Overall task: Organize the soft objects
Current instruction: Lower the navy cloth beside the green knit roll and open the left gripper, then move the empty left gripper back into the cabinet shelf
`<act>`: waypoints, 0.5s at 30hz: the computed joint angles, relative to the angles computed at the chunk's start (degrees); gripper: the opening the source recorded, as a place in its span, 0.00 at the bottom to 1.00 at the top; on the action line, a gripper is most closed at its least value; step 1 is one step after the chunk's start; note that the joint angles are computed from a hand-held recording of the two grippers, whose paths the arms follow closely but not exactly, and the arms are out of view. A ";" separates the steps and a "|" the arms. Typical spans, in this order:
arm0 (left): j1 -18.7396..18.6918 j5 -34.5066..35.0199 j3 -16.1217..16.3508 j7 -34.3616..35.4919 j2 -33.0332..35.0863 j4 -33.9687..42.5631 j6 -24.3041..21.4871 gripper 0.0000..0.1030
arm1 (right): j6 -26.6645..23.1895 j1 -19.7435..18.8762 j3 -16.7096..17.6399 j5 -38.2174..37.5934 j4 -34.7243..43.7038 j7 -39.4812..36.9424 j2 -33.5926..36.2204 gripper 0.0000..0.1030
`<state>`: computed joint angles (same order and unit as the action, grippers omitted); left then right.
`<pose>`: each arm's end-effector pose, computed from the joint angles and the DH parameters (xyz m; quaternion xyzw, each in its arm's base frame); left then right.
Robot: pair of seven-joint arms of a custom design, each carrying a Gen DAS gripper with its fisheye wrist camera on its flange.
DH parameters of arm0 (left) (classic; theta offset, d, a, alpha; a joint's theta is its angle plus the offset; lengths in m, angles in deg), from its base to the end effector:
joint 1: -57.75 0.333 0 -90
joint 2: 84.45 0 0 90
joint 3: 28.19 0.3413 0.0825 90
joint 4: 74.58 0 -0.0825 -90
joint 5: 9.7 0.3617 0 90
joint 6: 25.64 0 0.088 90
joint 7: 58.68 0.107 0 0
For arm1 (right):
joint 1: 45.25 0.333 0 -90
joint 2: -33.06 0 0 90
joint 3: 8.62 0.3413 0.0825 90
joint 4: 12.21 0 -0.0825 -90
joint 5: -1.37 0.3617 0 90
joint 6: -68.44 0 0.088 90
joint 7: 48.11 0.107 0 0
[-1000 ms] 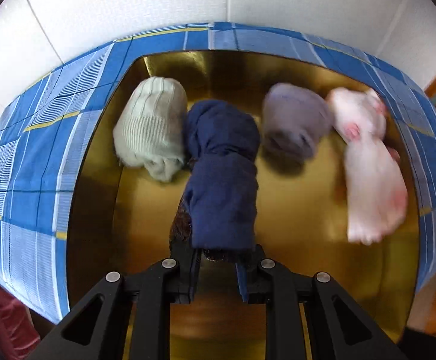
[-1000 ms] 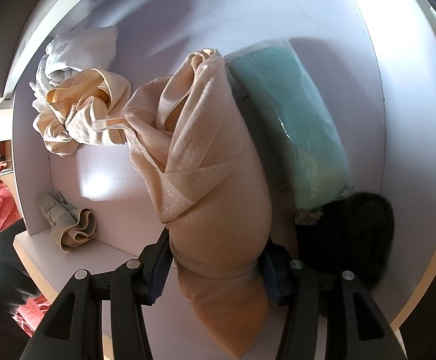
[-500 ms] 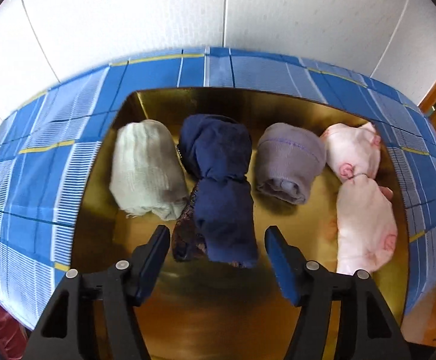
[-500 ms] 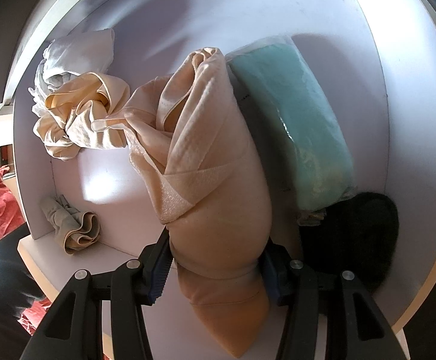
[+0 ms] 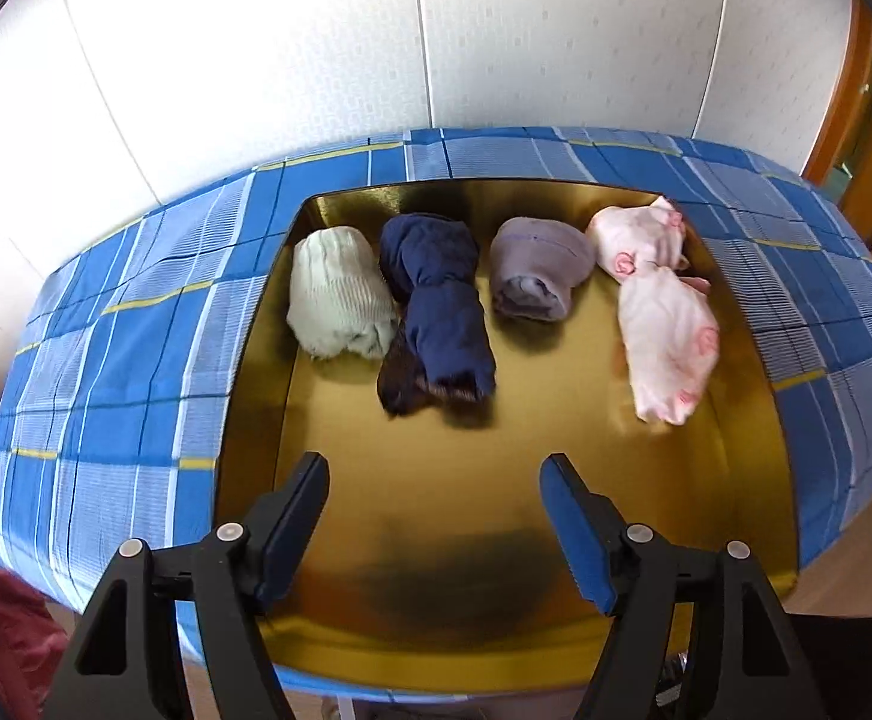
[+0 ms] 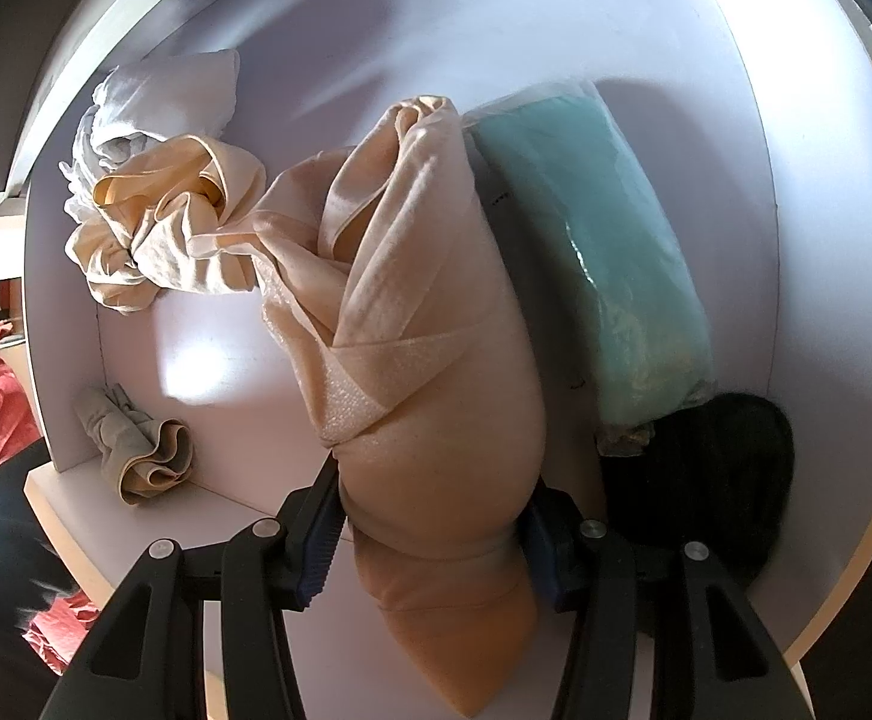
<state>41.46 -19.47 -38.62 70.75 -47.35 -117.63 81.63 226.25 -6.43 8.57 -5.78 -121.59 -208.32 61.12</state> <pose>0.6802 -0.2880 0.6500 -0.2334 0.9330 -0.2537 0.1036 0.3815 0.5368 0.3280 -0.3267 0.9254 0.1411 0.1302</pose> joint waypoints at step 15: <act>6.02 -6.34 0.24 6.96 -19.36 -31.65 20.25 0.71 | -3.66 0.52 -0.06 0.17 3.39 -1.82 1.19 0.51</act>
